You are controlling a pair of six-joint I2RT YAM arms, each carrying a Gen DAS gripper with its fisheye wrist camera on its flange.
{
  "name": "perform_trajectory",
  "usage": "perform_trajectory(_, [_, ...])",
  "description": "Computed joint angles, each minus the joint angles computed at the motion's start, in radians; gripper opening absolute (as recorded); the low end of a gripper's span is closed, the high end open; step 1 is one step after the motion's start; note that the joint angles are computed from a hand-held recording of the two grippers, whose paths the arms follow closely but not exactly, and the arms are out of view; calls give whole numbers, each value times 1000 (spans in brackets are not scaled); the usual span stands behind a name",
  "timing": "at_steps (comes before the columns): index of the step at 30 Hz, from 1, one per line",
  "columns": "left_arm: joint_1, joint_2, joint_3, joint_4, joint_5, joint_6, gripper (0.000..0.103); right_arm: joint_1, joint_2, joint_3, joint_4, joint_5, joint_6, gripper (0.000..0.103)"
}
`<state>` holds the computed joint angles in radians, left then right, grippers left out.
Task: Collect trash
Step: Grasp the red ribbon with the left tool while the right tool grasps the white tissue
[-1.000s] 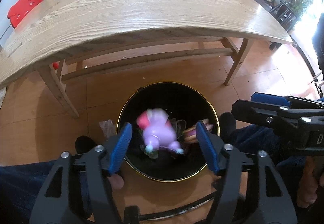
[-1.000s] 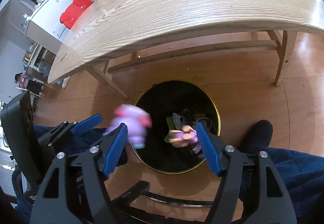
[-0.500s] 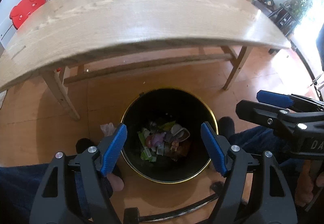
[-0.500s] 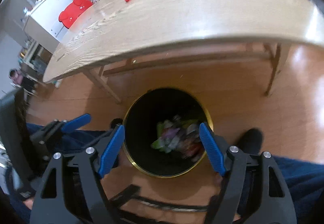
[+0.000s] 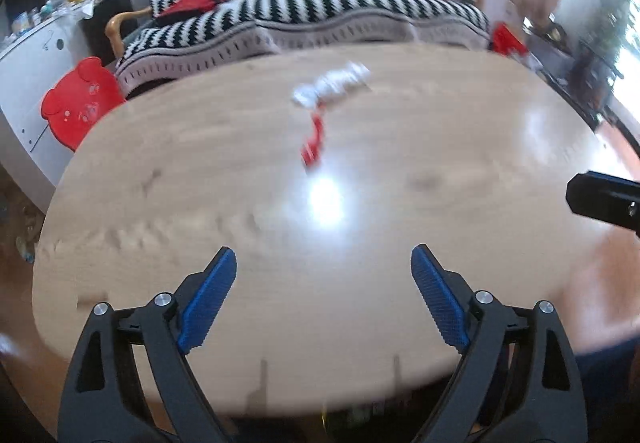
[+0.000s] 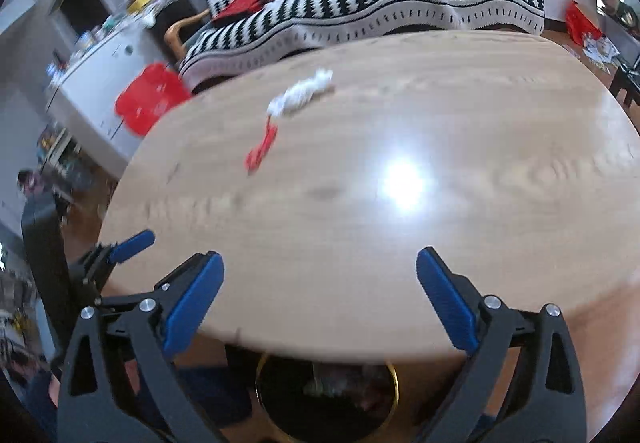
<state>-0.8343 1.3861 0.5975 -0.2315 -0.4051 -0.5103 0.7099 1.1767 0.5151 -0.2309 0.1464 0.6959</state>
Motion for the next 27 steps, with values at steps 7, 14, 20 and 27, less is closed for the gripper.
perform_trajectory(7, [245,367,179,238,175,188,86,-248,666,530,61,-193,-210,95])
perform_trajectory(14, [311,532,304,268,238,204,86,-308,1097,1044,-68,-229,-257,95])
perform_trajectory(20, [296,588,347,296,182,228,71,-295,1261,1278,-164,-223,-343,95])
perform_trajectory(27, [274,575,365,257,206,214,9,-257,1263,1268,-136,-162,-426,39])
